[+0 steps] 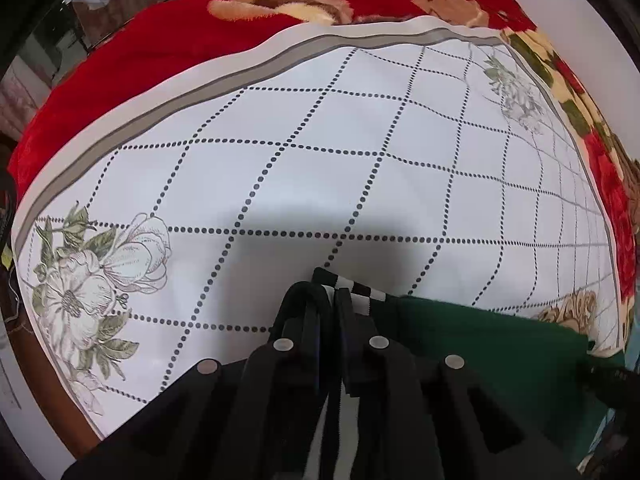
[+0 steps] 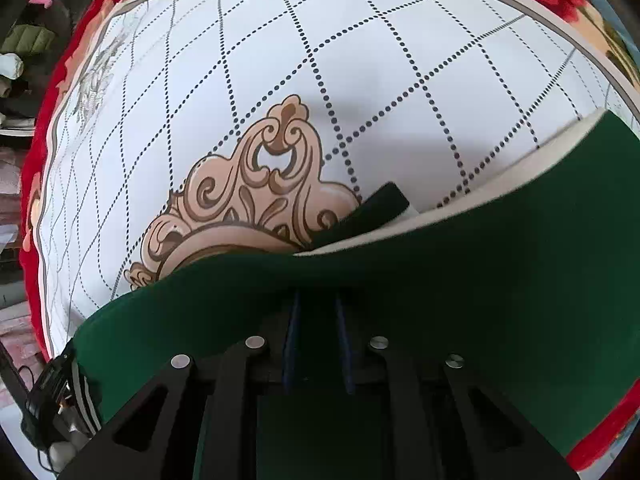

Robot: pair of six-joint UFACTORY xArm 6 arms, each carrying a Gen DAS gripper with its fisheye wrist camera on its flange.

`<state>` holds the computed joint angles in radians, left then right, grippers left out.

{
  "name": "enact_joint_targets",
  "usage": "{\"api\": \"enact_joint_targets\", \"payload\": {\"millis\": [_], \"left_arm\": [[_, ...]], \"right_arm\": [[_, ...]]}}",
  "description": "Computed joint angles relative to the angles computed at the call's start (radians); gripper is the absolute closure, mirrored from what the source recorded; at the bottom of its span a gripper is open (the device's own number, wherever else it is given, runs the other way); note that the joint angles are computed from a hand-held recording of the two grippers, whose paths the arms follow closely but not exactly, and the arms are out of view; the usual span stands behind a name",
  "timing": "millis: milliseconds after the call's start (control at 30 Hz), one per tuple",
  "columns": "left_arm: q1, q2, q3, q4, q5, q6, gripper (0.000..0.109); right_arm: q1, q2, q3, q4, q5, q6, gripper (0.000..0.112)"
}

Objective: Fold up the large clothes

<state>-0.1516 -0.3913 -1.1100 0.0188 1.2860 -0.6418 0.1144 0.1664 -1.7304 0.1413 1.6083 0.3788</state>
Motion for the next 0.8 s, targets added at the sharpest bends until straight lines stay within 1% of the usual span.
{"api": "enact_joint_targets", "payload": {"millis": [67,133,167,200,233,267,333,367,400,433,467,500,533,567,600,633,700,733,767,800], "left_arm": [[-0.006,-0.019,-0.014,0.005,0.011,-0.009,0.097],[-0.005,-0.049,-0.025,-0.013,0.016,-0.023,0.072],[-0.002,-0.061,-0.026,-0.022,0.01,-0.031,0.032],[-0.001,-0.092,-0.021,-0.026,0.011,-0.045,0.009],[-0.009,-0.122,-0.018,-0.02,0.015,-0.064,0.009],[-0.025,-0.143,-0.025,-0.001,0.042,-0.088,0.009],[-0.07,-0.189,-0.033,0.042,0.12,-0.153,0.009],[-0.093,-0.214,-0.034,0.043,0.163,-0.196,0.009],[-0.097,-0.231,-0.029,0.032,0.186,-0.218,0.009],[-0.114,-0.264,-0.015,0.016,0.215,-0.262,0.009],[-0.149,-0.313,0.009,0.004,0.252,-0.332,0.009],[-0.185,-0.351,0.029,0.007,0.278,-0.39,0.009],[-0.227,-0.368,0.037,0.019,0.299,-0.444,0.009],[-0.286,-0.396,0.051,0.035,0.334,-0.519,0.009],[-0.332,-0.41,0.064,0.039,0.347,-0.58,0.009],[-0.384,-0.439,0.089,0.031,0.363,-0.656,0.009],[-0.456,-0.482,0.139,0.022,0.345,-0.774,0.009],[-0.478,-0.491,0.158,0.018,0.329,-0.815,0.009],[-0.508,-0.511,0.193,0.013,0.299,-0.878,0.009],[-0.522,-0.519,0.21,0.016,0.277,-0.911,0.009]], "right_arm": [[-0.019,0.037,-0.058,0.023,0.047,-0.023,0.094],[-0.048,0.062,-0.111,0.088,0.065,-0.018,0.093],[-0.076,0.034,-0.098,0.131,0.059,-0.018,0.093],[-0.101,0.0,-0.081,0.155,0.056,-0.022,0.092],[-0.118,-0.033,-0.072,0.158,0.063,-0.023,0.091],[-0.126,-0.052,-0.068,0.153,0.069,-0.021,0.09],[-0.151,-0.112,-0.053,0.128,0.109,-0.027,0.09],[-0.159,-0.131,-0.043,0.116,0.126,-0.029,0.09],[-0.17,-0.161,-0.016,0.096,0.153,-0.042,0.09],[-0.167,-0.18,0.011,0.085,0.161,-0.045,0.09],[-0.172,-0.199,0.059,0.075,0.169,-0.059,0.09],[-0.167,-0.226,0.114,0.069,0.165,-0.064,0.09],[-0.167,-0.245,0.195,0.056,0.131,-0.099,0.092],[-0.161,-0.258,0.252,0.046,0.087,-0.114,0.093],[-0.16,-0.254,0.272,0.044,0.056,-0.106,0.095],[-0.155,-0.226,0.249,0.037,0.052,-0.094,0.095],[-0.152,-0.174,0.183,0.032,0.1,-0.096,0.093],[-0.162,-0.147,0.141,0.044,0.136,-0.109,0.093],[-0.174,-0.14,0.125,0.058,0.151,-0.114,0.093],[-0.194,-0.138,0.107,0.09,0.171,-0.125,0.093]]}}
